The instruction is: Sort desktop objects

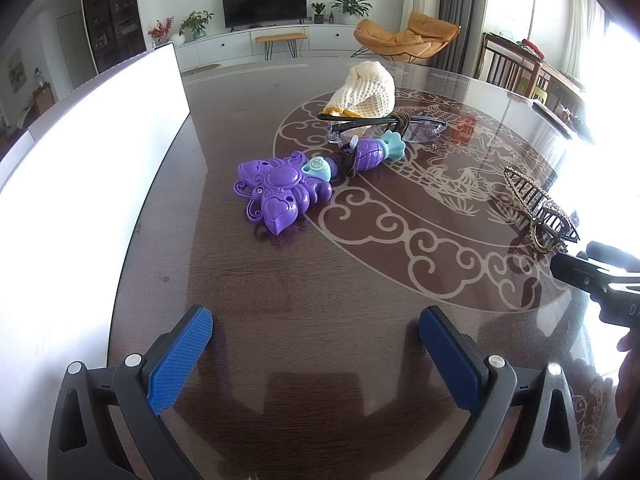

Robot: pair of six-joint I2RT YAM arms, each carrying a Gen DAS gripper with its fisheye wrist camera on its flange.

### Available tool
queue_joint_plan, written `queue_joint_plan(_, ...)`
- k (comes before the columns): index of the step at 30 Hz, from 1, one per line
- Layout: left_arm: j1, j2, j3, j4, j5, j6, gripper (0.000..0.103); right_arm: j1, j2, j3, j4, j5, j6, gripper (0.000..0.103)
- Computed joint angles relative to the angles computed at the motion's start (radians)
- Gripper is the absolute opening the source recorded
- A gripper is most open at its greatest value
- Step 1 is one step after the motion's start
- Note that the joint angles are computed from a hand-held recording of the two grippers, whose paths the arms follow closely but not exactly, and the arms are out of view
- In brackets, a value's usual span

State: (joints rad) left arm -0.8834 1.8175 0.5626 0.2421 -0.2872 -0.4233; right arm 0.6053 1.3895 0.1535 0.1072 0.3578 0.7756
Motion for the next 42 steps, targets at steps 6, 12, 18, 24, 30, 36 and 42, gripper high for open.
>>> queue_joint_plan(6, 0.000, -0.001, 0.000, -0.001, 0.000, 0.000, 0.103, -0.019, 0.170, 0.114, 0.004, 0.069, -0.001, 0.103)
queue_joint_plan(12, 0.001, 0.001, 0.000, 0.001, 0.001, 0.001, 0.103, -0.135, 0.127, 0.038, 0.125, 0.005, -0.189, 0.103)
queue_joint_plan(18, 0.000, 0.000, 0.000, -0.001, -0.001, 0.000, 0.103, -0.228, 0.071, -0.047, 0.211, -0.031, -0.289, 0.103)
queue_joint_plan(24, 0.021, -0.030, -0.016, -0.010, 0.049, 0.006, 0.103, -0.221, 0.073, -0.041, 0.204, -0.025, -0.285, 0.103)
queue_joint_plan(30, 0.099, -0.103, 0.030, -0.082, 0.137, 0.049, 0.103, -0.221, 0.074, -0.041, 0.205, -0.024, -0.284, 0.103)
queue_joint_plan(36, 0.224, -0.006, 0.237, -0.094, 0.223, 0.136, 0.103, -0.221, 0.075, -0.042, 0.207, -0.024, -0.285, 0.103)
queue_joint_plan(42, 0.220, 0.239, 0.427, -0.158, 0.193, 0.288, 0.103, -0.221, 0.075, -0.042, 0.207, -0.025, -0.285, 0.103)
